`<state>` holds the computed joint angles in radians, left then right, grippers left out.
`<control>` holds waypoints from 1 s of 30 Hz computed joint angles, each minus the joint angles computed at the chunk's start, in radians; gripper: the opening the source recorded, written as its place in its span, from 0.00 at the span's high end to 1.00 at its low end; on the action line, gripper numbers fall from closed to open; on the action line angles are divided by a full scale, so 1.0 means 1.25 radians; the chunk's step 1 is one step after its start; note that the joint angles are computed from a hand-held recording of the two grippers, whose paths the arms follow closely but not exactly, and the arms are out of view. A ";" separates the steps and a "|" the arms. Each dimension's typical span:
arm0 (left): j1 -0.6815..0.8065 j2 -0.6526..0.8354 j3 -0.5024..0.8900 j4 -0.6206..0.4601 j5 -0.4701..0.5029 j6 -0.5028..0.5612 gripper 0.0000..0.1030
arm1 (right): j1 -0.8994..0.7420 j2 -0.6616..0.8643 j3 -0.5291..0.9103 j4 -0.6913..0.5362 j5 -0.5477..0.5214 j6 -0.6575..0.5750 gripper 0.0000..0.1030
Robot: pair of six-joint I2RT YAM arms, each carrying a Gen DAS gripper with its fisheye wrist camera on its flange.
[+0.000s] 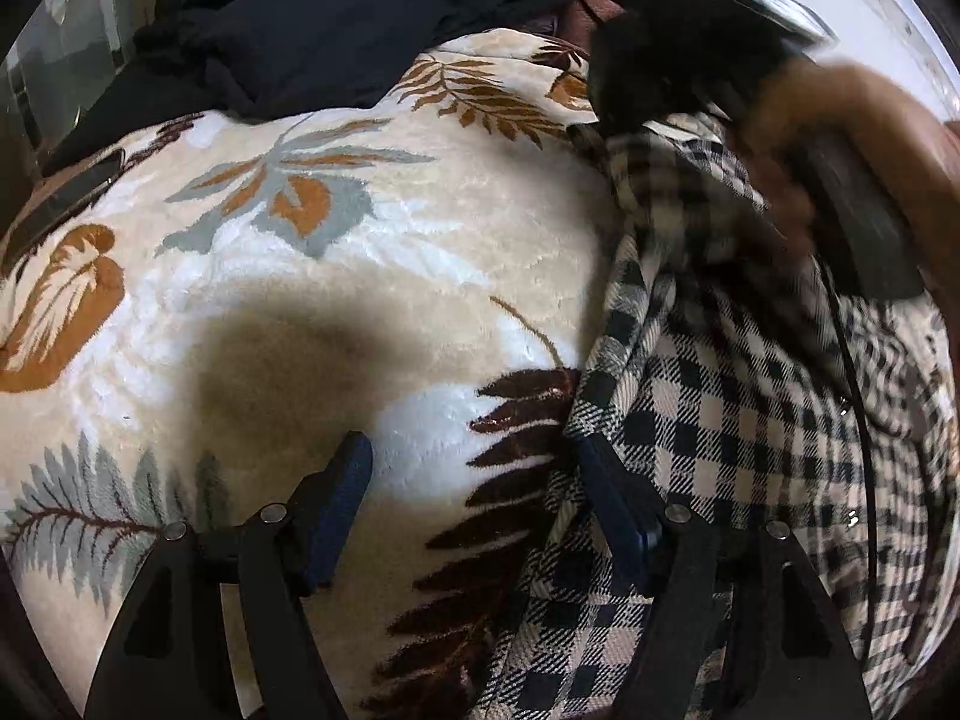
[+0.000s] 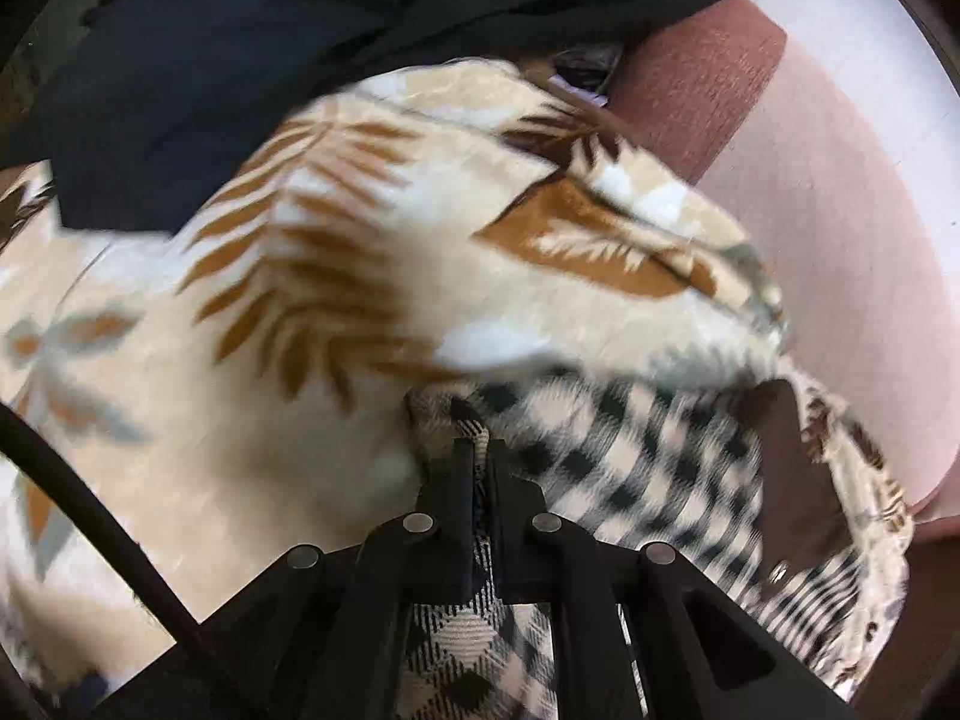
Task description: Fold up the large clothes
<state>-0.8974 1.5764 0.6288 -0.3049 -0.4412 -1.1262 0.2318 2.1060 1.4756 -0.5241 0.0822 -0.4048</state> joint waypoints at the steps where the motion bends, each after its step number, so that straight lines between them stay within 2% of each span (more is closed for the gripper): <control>1: -0.008 0.009 0.007 -0.007 -0.007 0.000 0.30 | -0.001 0.017 0.025 0.002 0.001 0.015 0.96; 4: -0.024 0.020 0.016 -0.021 -0.018 -0.005 0.28 | -0.002 0.037 0.053 0.043 0.010 0.052 0.99; 7: -0.030 0.023 0.019 -0.026 -0.021 -0.005 0.27 | -0.034 0.023 0.075 0.017 -0.086 0.107 0.98; 11: -0.022 0.018 0.016 -0.022 -0.012 -0.002 0.27 | -0.115 -0.139 -0.079 0.056 -0.241 0.125 0.87; 14: -0.024 0.016 0.018 -0.029 -0.008 -0.010 0.27 | -0.198 -0.237 -0.204 0.038 -0.340 0.088 0.87; 17: -0.031 0.022 0.023 -0.039 -0.015 -0.016 0.27 | -0.301 -0.251 -0.284 0.027 -0.407 0.040 0.87; 20: -0.044 0.039 0.040 -0.062 -0.028 -0.025 0.27 | -0.407 -0.204 -0.312 0.029 -0.409 0.008 0.86; 22: -0.051 0.045 0.046 -0.073 -0.034 -0.031 0.27 | -0.490 -0.187 -0.333 0.067 -0.380 -0.017 0.86; 23: -0.054 0.049 0.049 -0.077 -0.037 -0.030 0.27 | -0.546 -0.172 -0.330 0.071 -0.393 -0.042 0.87; 24: -0.055 0.051 0.050 -0.079 -0.039 -0.029 0.27 | -0.606 -0.155 -0.314 0.059 -0.424 -0.069 0.89; 26: -0.064 0.053 0.051 -0.084 -0.044 -0.038 0.27 | -0.701 -0.132 -0.285 0.071 -0.386 -0.087 0.88; 27: -0.064 0.057 0.054 -0.085 -0.046 -0.039 0.27 | -0.759 -0.108 -0.248 0.054 -0.403 -0.108 0.89; 30: -0.064 0.069 0.063 -0.091 -0.051 -0.042 0.25 | -0.849 -0.072 -0.168 0.031 -0.363 -0.104 0.89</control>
